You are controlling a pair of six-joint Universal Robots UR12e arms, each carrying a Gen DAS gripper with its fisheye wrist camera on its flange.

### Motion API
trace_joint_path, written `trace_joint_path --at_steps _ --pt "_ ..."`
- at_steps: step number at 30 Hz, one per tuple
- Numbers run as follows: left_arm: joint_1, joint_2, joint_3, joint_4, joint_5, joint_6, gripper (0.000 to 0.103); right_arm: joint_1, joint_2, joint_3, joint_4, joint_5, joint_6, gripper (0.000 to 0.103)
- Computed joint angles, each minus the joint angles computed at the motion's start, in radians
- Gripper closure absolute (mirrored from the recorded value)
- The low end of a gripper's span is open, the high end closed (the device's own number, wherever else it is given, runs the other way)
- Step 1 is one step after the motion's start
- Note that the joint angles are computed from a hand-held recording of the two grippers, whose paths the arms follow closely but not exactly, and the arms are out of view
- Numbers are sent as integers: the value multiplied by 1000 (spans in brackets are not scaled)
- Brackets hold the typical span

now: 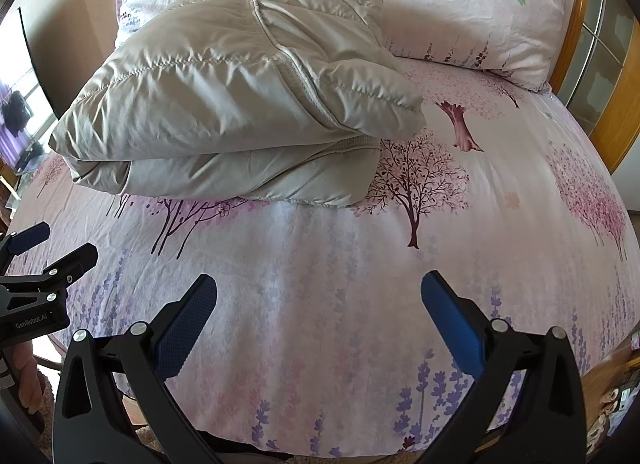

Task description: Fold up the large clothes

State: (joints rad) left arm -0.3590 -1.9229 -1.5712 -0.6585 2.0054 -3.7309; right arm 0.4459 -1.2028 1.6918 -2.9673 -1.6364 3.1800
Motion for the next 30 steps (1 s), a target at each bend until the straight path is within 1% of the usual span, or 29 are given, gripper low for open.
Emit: trace_joint_path --at_steps 13,17,21,30 --pt "3 -1 0 -1 -9 -3 2 0 2 -1 2 2 2 1" --pt "5 0 -5 12 -11 -8 2 1 5 -2 2 3 -1 1" --pt "5 3 -10 23 2 -14 2 2 6 -3 3 2 1 1" --pt "3 7 -17 45 1 -10 2 3 7 -4 1 2 0 1"
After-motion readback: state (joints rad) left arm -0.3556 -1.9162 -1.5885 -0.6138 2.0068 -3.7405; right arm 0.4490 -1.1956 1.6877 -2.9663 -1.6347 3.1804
